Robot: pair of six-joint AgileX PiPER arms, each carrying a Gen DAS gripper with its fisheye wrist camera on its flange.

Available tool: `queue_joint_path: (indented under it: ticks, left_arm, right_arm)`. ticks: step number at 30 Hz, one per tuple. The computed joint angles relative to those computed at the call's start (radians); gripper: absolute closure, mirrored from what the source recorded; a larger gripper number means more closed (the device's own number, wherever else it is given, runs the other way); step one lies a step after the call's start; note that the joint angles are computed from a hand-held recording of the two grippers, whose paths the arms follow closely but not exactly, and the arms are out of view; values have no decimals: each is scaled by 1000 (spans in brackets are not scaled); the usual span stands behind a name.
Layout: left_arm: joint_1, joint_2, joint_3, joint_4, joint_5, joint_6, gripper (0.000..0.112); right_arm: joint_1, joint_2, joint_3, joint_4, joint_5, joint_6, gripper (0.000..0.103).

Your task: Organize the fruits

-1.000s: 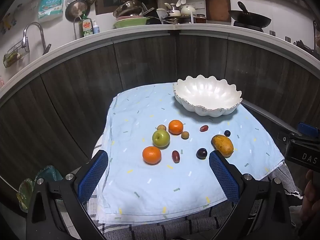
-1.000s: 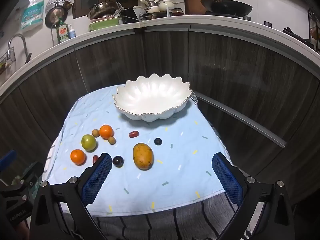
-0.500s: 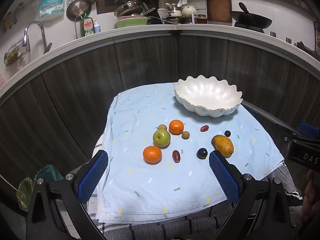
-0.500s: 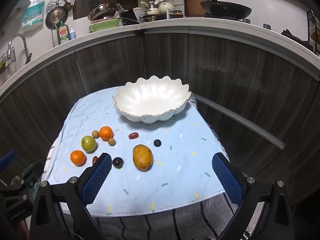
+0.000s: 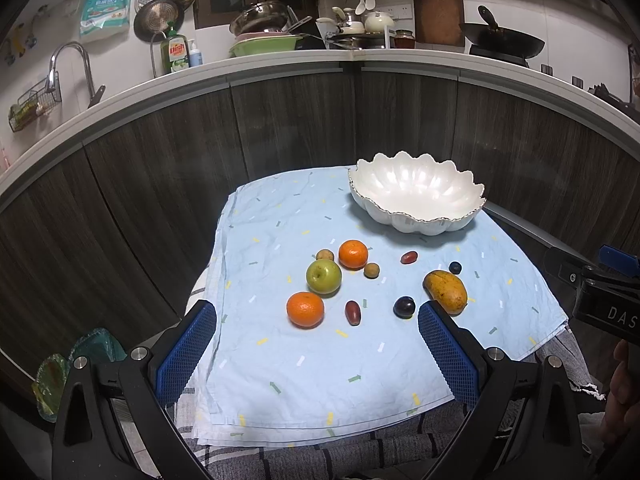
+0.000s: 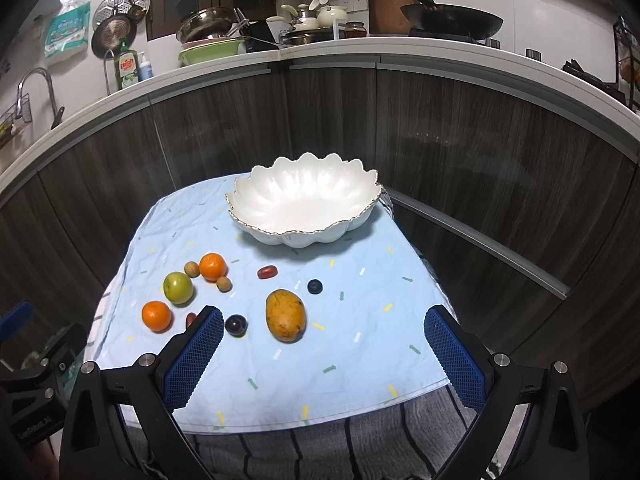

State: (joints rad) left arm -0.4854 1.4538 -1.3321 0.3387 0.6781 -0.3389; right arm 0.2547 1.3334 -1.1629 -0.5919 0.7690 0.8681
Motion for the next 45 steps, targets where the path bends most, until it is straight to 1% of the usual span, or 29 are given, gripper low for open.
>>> queue_joint_path:
  ticks: [45]
  left_arm:
    - [2,1,0,-5,-2,3,10]
  right_arm:
    - [-2,-3,6,2,-4,-2,1]
